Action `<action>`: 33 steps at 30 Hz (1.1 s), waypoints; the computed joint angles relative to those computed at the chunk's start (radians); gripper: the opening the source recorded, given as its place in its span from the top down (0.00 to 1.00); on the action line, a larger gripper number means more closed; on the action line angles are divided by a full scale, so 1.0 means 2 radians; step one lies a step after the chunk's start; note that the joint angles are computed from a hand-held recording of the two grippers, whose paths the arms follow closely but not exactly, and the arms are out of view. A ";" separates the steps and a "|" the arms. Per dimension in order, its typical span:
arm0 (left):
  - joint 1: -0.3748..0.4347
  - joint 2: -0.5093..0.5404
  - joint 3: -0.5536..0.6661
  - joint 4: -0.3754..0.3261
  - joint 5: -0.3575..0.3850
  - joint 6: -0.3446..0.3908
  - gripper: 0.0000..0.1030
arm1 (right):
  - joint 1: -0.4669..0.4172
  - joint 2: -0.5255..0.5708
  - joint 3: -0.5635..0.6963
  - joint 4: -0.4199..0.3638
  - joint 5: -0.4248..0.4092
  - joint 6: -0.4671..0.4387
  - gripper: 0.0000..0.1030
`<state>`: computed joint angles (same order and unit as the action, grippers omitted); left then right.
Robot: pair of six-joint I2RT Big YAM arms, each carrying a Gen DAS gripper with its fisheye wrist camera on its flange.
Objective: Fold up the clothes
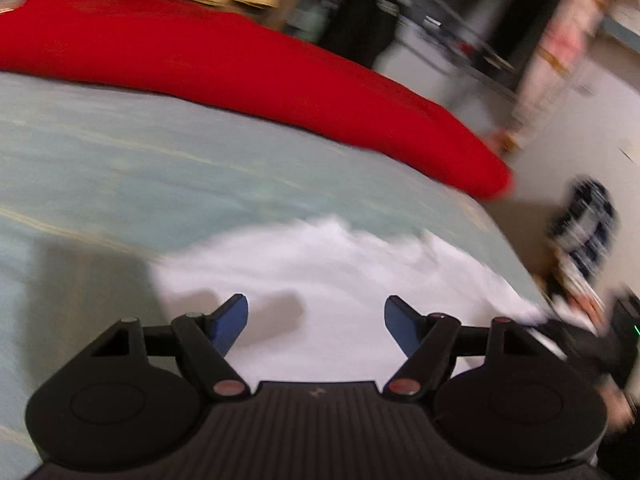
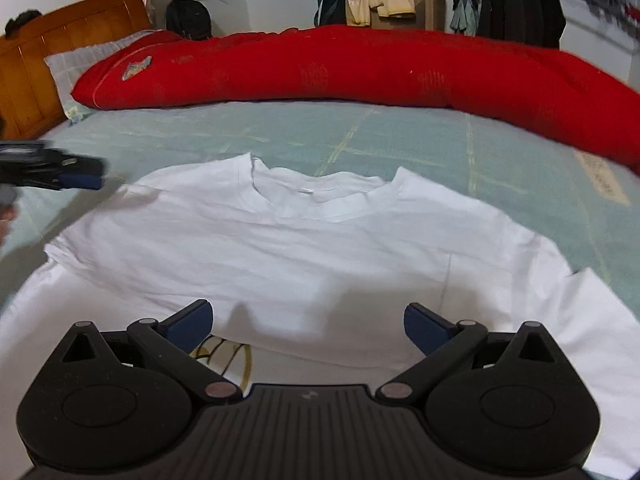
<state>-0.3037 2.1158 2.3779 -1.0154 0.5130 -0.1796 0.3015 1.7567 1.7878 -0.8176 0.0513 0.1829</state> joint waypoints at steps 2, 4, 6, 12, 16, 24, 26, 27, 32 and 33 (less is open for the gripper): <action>-0.004 -0.014 -0.027 -0.010 0.006 0.023 0.25 | -0.003 0.009 0.006 -0.013 -0.010 0.010 0.00; -0.010 -0.027 -0.055 -0.022 -0.038 0.049 0.29 | -0.006 0.007 -0.002 -0.010 -0.017 0.014 0.00; -0.006 -0.048 -0.099 0.002 -0.046 0.071 0.32 | -0.006 -0.004 -0.011 -0.009 -0.017 0.015 0.00; -0.008 -0.093 -0.135 0.033 -0.086 0.092 0.30 | -0.007 -0.062 -0.048 -0.029 0.006 0.008 0.00; -0.028 -0.115 -0.161 0.044 -0.170 0.173 0.30 | -0.005 -0.109 -0.085 -0.023 0.013 0.012 0.00; -0.049 -0.137 -0.234 0.104 -0.311 0.192 0.28 | 0.018 -0.172 -0.151 -0.017 0.037 0.030 0.00; -0.046 -0.143 -0.250 0.123 -0.340 0.168 0.27 | 0.024 -0.178 -0.158 -0.014 0.039 0.033 0.00; -0.040 -0.147 -0.259 0.127 -0.332 0.151 0.24 | 0.026 -0.180 -0.161 -0.012 0.037 0.034 0.00; -0.022 -0.164 -0.294 0.149 -0.287 0.131 0.24 | 0.032 -0.188 -0.169 -0.006 0.035 0.035 0.00; -0.021 -0.164 -0.292 0.143 -0.283 0.134 0.23 | 0.032 -0.189 -0.169 -0.007 0.036 0.035 0.00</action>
<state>-0.3449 1.7877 1.7945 -0.7287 -0.0536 0.0889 0.3662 1.3787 1.4490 -0.8315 0.1233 0.2525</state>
